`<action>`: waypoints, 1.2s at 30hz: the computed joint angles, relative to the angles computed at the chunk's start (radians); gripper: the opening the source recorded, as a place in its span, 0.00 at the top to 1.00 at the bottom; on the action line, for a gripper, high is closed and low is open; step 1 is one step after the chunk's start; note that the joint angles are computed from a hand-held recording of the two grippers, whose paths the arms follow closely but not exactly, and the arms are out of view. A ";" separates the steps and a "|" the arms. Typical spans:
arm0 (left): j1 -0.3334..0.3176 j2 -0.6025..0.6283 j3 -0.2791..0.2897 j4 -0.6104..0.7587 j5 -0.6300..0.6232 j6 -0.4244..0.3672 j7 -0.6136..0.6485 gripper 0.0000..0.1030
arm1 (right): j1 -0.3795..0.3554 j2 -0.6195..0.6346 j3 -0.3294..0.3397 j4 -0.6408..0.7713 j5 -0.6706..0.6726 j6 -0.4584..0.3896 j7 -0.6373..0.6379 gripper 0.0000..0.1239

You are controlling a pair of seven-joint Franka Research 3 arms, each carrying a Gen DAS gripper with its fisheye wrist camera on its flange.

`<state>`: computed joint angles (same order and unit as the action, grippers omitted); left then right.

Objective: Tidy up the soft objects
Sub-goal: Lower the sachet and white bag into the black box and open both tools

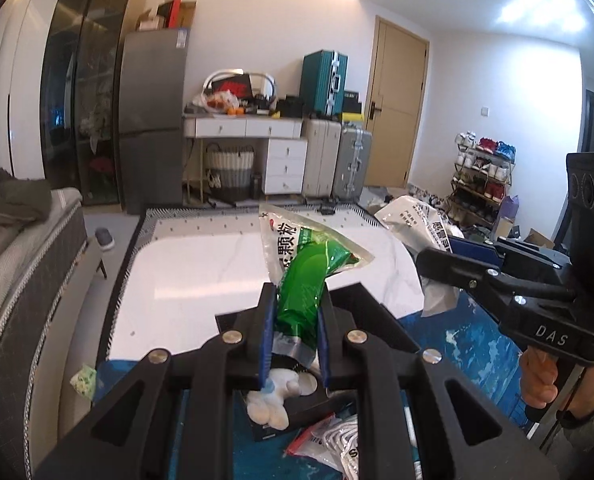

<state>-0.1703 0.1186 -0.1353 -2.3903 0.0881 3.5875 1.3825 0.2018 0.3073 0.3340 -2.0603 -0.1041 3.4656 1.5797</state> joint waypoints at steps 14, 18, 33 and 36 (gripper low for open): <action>0.118 0.105 -0.074 0.105 0.260 -0.134 -0.222 0.85 | -0.095 0.165 0.112 0.134 0.055 -0.190 -0.078 0.78; 0.067 0.119 -0.029 0.123 0.261 -0.175 -0.226 0.85 | -0.088 0.202 0.110 0.169 0.101 -0.235 -0.124 0.78; 0.023 0.150 -0.002 0.156 0.249 -0.241 -0.230 0.84 | 0.071 0.237 -0.042 0.235 0.273 -0.337 -0.225 0.78; 0.032 0.150 -0.013 0.156 0.253 -0.244 -0.227 0.84 | 0.123 0.246 -0.095 0.263 0.305 -0.352 -0.225 0.77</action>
